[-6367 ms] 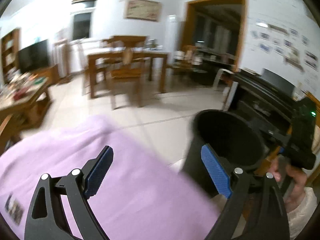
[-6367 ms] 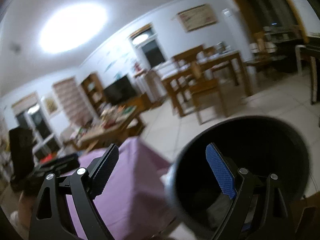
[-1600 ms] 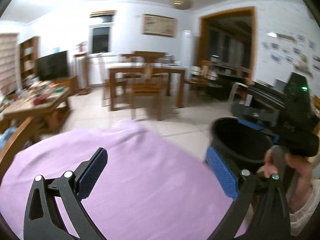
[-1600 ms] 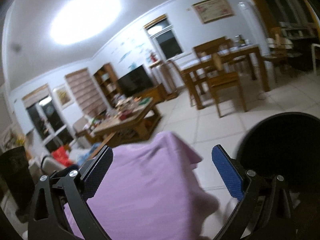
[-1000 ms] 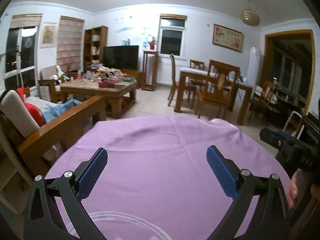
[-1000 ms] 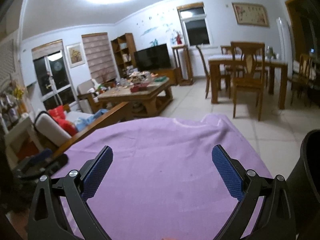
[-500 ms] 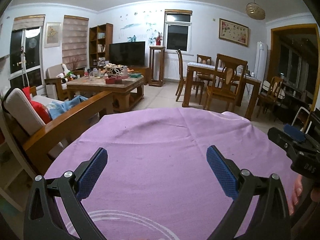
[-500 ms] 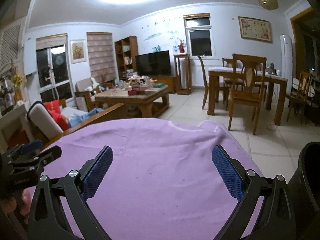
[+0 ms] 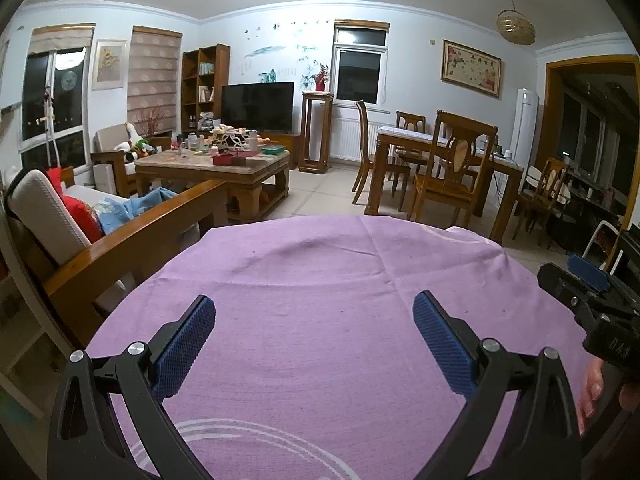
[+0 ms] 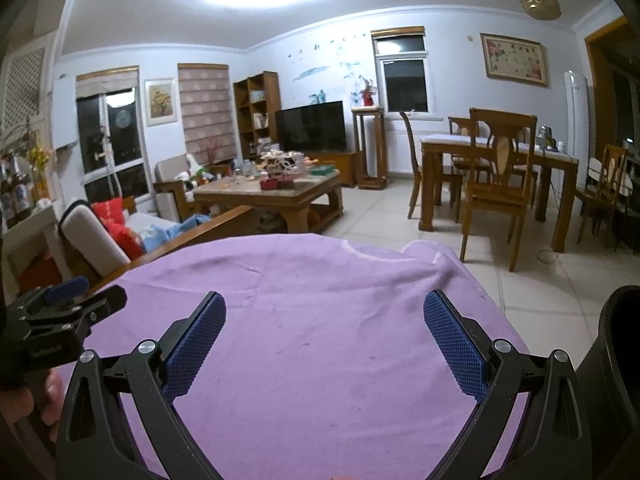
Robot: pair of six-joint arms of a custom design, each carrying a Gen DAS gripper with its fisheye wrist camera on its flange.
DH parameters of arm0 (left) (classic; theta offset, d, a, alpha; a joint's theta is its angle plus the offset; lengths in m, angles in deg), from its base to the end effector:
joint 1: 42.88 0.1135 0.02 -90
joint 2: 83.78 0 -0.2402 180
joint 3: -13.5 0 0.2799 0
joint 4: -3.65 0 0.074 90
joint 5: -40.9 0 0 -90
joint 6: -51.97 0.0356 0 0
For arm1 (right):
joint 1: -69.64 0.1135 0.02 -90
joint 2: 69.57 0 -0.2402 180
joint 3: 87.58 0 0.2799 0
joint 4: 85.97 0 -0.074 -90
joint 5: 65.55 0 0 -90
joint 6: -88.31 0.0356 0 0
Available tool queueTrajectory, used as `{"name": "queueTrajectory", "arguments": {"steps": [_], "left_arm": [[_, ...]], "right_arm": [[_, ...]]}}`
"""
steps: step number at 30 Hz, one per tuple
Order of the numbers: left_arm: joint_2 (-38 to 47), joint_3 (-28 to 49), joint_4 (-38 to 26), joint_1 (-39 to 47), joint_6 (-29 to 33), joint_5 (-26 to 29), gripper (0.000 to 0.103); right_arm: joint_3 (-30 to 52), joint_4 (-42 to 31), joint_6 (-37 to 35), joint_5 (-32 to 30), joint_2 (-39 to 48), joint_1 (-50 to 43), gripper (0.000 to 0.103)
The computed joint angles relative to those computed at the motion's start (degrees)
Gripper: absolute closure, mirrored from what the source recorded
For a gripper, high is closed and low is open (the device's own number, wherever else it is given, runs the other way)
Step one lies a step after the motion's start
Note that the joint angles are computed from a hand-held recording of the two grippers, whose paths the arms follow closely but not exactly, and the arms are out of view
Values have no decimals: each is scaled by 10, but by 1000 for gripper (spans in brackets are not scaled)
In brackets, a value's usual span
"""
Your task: Collect trash
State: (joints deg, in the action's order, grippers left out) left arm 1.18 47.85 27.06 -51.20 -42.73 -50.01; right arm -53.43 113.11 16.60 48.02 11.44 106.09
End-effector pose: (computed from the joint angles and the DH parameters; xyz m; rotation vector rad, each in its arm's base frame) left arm 0.2712 -0.0391 0.0864 0.0548 2.0471 -0.1256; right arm 0.2242 0.1479 0.0968 -0.0670 2.0159 0.1844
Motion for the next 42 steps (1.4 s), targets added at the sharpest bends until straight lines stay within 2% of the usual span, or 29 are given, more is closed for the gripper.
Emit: {"name": "queueTrajectory", "arguments": {"steps": [25, 42], "left_arm": [[-8, -5, -8, -6, -5, -6, 5], [-12, -5, -11, -4, -7, -4, 5]], "right_arm": [[-17, -8, 3, -28, -10, -19, 5], [-14, -24, 7, -22, -20, -12, 5]]}}
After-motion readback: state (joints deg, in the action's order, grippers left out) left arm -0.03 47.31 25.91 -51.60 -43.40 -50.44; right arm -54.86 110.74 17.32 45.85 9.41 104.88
